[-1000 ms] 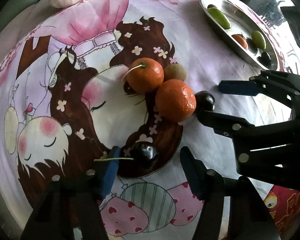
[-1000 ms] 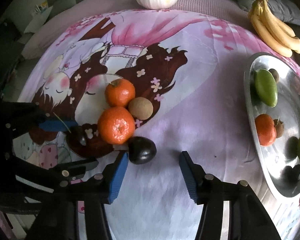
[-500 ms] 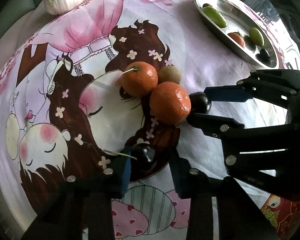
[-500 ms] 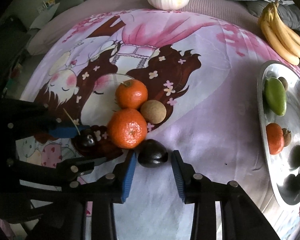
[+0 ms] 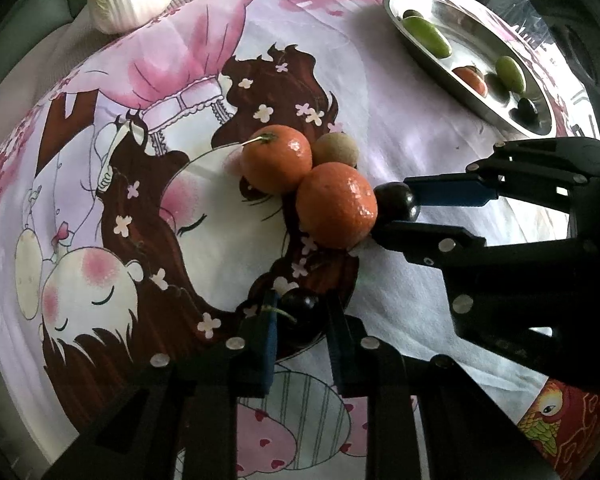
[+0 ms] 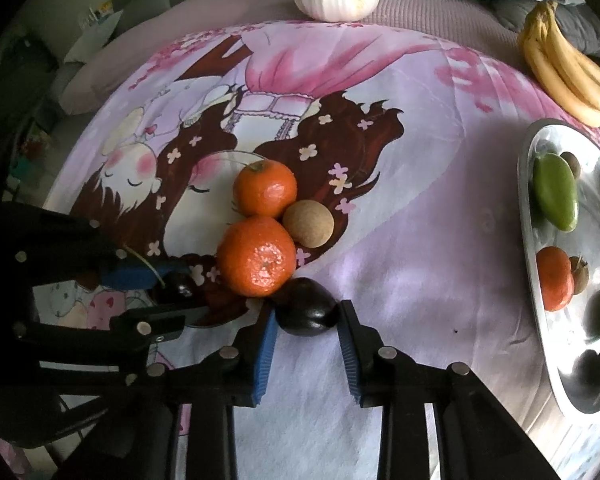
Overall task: Organize fruits
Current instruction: 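Grasp a second dark plum with the left tool while the right tool holds its plum, then carry both dark plums over the steel plate with both tools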
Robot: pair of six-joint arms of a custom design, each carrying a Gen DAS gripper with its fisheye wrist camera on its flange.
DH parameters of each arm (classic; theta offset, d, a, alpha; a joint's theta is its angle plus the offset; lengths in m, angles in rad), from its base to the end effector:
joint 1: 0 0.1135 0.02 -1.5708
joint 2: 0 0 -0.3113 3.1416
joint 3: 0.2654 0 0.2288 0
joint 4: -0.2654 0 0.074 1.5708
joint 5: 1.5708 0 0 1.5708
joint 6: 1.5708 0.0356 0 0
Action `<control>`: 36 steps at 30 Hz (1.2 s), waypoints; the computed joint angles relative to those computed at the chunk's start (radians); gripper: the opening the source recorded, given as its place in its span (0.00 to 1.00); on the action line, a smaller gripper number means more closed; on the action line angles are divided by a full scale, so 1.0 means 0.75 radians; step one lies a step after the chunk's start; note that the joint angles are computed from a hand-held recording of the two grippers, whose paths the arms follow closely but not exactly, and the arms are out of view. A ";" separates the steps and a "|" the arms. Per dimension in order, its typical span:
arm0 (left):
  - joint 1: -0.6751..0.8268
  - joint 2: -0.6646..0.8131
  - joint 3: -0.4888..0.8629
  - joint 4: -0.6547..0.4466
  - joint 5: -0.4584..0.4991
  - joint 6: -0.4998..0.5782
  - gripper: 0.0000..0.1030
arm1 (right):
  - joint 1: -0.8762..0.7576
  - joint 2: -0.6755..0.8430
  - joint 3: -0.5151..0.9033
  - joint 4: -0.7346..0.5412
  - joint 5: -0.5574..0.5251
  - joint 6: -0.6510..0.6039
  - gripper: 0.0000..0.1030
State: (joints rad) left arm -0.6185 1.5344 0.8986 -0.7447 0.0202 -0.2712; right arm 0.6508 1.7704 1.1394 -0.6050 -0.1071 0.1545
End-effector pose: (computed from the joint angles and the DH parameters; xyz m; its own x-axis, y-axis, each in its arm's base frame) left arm 0.1973 -0.1413 0.2342 -0.9269 0.3309 -0.1769 0.3472 0.9352 -0.0698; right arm 0.2613 0.2038 0.2335 -0.8395 -0.4469 -0.3091 -0.5071 0.8487 0.1503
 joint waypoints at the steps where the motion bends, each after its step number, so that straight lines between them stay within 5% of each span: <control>1: 0.005 -0.002 0.000 0.000 0.001 0.005 0.22 | 0.001 -0.002 0.000 0.000 0.003 -0.001 0.31; 21: -0.139 -0.072 0.229 -0.245 -0.077 -0.137 0.22 | -0.119 -0.245 -0.102 -0.075 -0.058 0.004 0.31; 36: -0.309 0.260 0.713 -0.326 -0.079 -0.175 0.22 | -0.569 -0.380 -0.107 -0.203 -0.133 -0.195 0.31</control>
State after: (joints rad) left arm -0.8502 1.7298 1.4334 -0.9895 -0.0392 -0.4027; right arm 0.2243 1.4853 1.0591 -0.7571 -0.2068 0.0080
